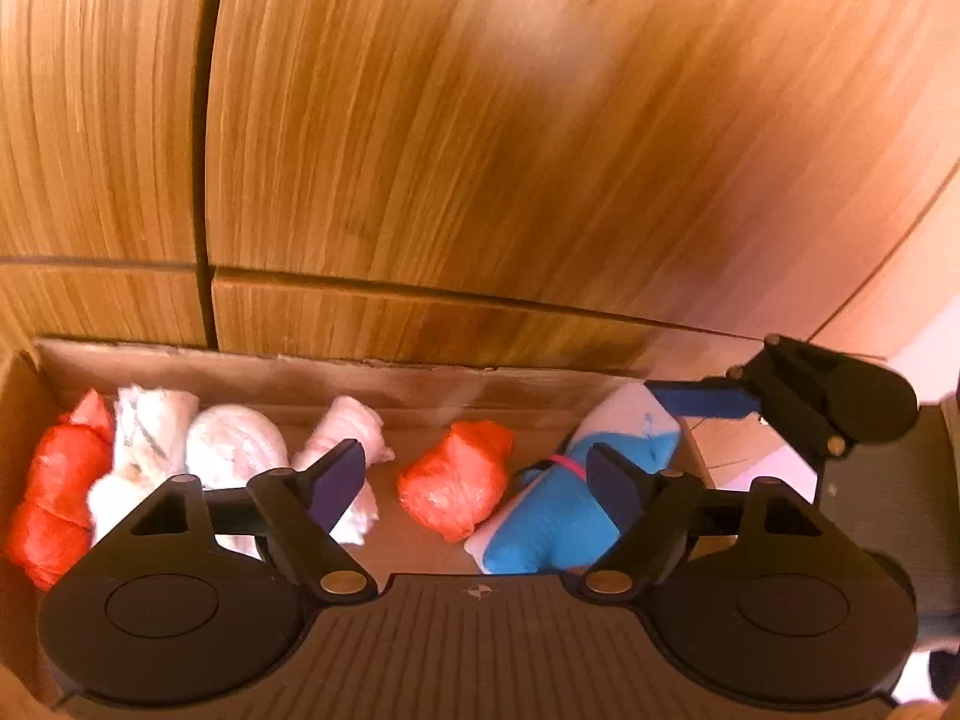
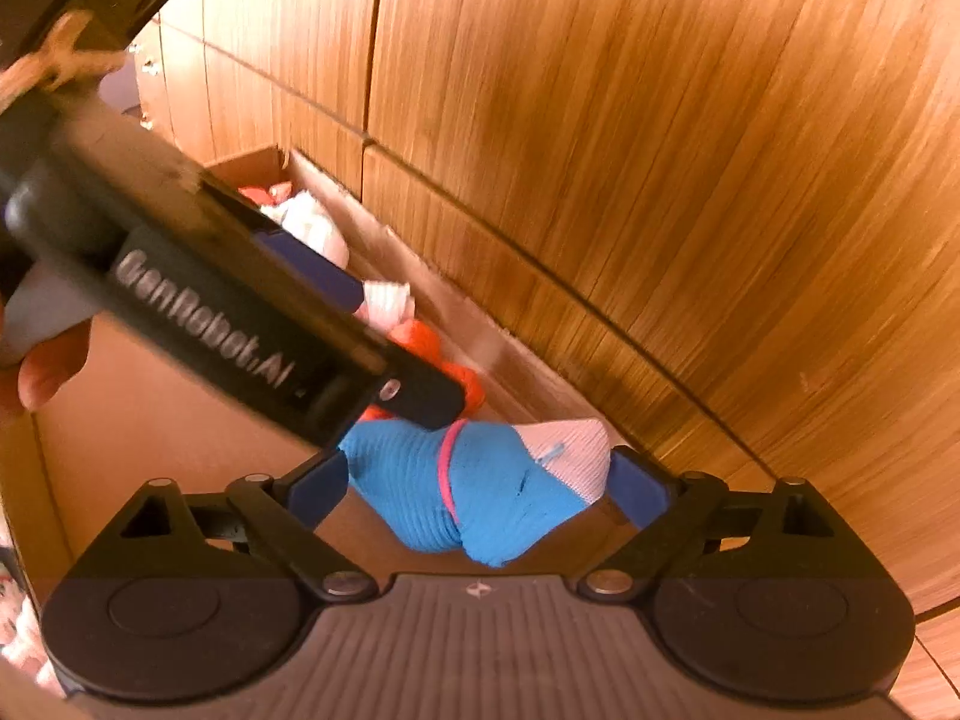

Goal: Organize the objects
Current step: 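Open both grippers to release the items and lift out of the box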

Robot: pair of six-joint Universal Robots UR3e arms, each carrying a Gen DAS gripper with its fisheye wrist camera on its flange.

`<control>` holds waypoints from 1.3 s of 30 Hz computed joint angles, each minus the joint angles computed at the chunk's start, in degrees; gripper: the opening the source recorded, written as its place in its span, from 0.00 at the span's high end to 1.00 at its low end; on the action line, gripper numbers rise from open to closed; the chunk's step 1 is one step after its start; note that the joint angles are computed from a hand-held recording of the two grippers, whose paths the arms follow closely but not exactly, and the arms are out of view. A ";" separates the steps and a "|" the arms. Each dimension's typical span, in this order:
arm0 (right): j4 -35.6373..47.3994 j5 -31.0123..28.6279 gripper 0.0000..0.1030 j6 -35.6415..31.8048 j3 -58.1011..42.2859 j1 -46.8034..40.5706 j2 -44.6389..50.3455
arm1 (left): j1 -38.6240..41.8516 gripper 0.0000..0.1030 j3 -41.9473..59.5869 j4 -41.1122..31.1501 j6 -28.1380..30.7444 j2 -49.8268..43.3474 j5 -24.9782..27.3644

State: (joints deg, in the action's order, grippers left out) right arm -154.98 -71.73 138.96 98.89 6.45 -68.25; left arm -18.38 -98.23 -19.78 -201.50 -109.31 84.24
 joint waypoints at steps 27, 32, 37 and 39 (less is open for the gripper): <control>-5.32 0.08 0.02 13.64 21.52 0.37 -25.19 | -7.09 0.08 -12.69 -13.92 4.42 30.53 13.08; -6.79 -0.44 0.01 16.26 28.86 -0.16 -32.58 | -12.03 0.02 -15.15 -16.39 5.39 35.59 19.68; -9.19 -0.75 0.01 20.29 37.67 -1.37 -41.21 | -12.25 0.01 -21.50 -18.37 8.67 45.04 20.41; -10.82 0.17 0.01 22.12 42.25 -2.21 -45.30 | -11.25 0.01 -24.71 -19.96 9.77 50.11 20.28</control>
State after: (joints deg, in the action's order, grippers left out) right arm -165.79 -71.57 161.08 141.14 4.24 -113.55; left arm -29.63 -122.95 -39.74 -191.73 -59.20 104.52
